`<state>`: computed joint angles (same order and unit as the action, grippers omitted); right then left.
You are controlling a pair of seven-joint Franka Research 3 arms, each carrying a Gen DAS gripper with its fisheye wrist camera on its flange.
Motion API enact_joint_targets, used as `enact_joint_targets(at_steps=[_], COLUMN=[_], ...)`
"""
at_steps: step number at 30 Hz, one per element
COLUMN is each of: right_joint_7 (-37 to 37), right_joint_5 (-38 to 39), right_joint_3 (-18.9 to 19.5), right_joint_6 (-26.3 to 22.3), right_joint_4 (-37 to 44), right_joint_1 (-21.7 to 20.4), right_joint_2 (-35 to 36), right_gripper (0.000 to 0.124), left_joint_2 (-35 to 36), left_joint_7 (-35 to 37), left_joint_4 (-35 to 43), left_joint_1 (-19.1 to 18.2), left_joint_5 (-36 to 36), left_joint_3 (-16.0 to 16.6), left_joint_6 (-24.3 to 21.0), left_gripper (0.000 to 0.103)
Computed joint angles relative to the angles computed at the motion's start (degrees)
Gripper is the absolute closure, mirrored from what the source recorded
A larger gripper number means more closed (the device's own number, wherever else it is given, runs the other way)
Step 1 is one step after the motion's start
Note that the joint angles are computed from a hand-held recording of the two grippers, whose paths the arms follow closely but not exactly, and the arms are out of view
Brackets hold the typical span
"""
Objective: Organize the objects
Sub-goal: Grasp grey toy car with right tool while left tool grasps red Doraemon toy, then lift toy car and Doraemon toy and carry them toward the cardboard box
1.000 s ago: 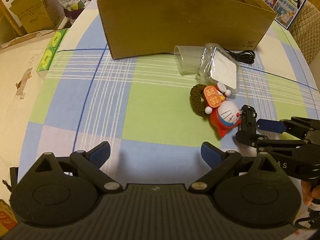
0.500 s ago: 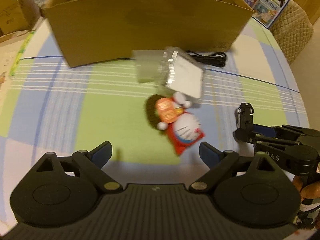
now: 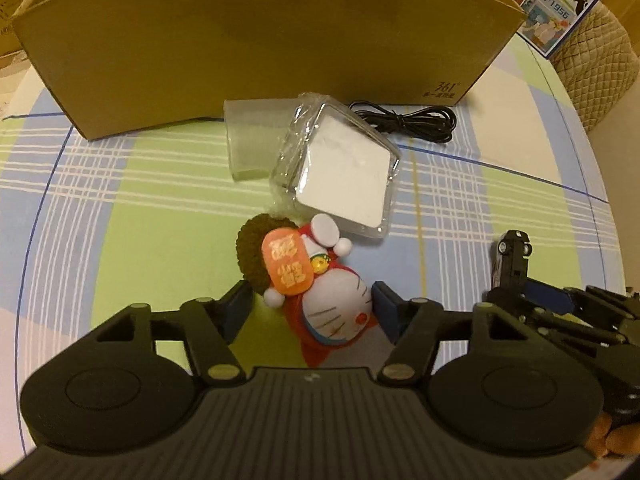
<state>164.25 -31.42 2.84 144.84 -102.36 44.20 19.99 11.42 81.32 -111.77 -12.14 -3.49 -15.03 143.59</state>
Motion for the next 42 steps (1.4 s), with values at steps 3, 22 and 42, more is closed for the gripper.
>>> enact_joint_targets(at_steps=[3, 22, 42], right_joint_7=[-0.8, -5.0, -4.8], right_joint_5=[0.0, 2.2, 0.0], right_joint_3=[0.1, 0.4, -0.2], right_joint_6=[0.3, 0.5, -1.8], right_joint_4=[-0.2, 0.8, 3.1], right_joint_1=[-0.1, 0.2, 1.2], right_joint_2=[-0.1, 0.4, 1.9], right_gripper=[0.094, 0.089, 0.094], left_joint_2=[-1.4, -8.6, -8.7], left_joint_7=[5.1, 6.3, 3.8], left_joint_4=[-1.9, -11.0, -12.0], left_joint_1=[1.7, 2.7, 2.0], left_joint_5=[-4.8, -1.6, 5.0], left_joint_3=[-0.8, 3.3, 3.1], left_joint_6=[0.5, 4.7, 5.5], left_gripper=[0.061, 0.056, 0.062])
